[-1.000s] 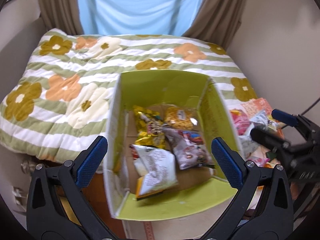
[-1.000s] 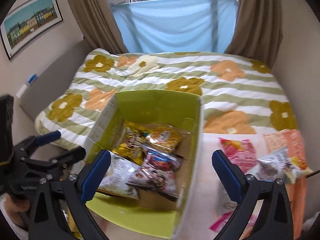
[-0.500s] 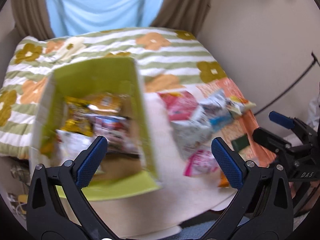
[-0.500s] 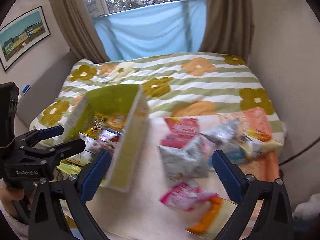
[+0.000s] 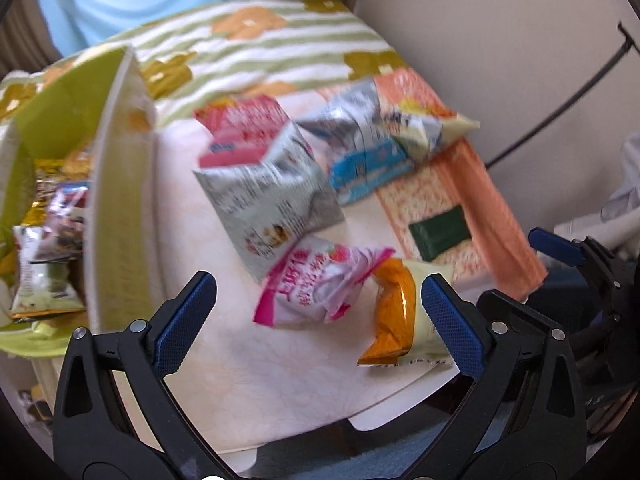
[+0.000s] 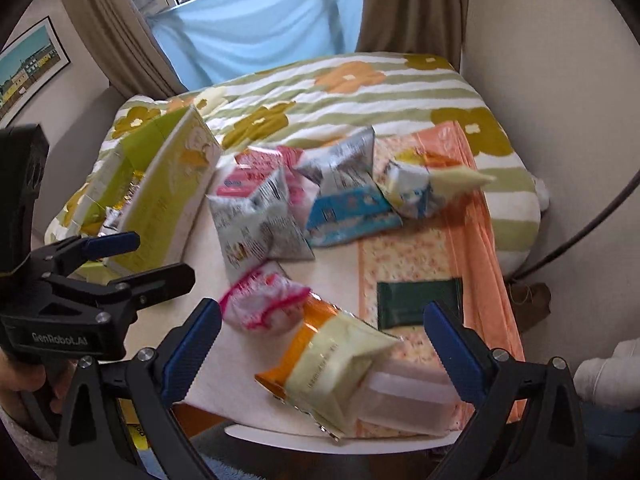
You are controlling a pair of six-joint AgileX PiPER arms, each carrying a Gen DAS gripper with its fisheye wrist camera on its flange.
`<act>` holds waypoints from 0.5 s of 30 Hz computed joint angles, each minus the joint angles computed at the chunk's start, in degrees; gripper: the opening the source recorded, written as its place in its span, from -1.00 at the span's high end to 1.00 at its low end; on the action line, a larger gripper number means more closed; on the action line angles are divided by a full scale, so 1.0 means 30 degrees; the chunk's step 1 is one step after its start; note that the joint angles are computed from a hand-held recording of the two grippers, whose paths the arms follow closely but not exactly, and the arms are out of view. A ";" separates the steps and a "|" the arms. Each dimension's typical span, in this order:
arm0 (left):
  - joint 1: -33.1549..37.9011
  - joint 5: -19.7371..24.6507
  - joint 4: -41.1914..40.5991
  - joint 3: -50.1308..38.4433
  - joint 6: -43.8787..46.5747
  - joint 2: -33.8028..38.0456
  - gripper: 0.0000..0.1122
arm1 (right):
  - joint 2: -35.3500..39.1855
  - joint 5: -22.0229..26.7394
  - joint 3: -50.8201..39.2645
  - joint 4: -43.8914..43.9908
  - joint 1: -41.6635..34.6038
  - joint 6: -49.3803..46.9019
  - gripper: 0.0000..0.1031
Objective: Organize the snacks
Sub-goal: 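Move both grippers back to the remaining snacks on the table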
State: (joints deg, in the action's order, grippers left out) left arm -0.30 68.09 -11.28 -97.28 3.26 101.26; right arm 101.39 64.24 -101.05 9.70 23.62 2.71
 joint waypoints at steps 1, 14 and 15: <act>-0.0099 -0.0050 -0.0024 0.0054 0.0379 0.0293 -0.81 | -0.0320 -0.0308 0.0706 -0.0313 0.0083 0.0139 -0.96; -0.0474 0.0248 -0.0899 -0.1048 0.4503 0.4743 -0.55 | -0.0744 -0.3209 0.5761 -0.2774 0.1910 0.5311 -0.95; -0.0481 0.0247 -0.0938 -0.1041 0.4673 0.4888 -0.54 | -0.0670 -0.3413 0.5899 -0.3050 0.2126 0.5889 -0.95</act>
State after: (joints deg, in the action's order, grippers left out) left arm -1.74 68.83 -14.10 -100.40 17.28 115.93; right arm 99.38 54.01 -83.35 0.55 30.00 20.37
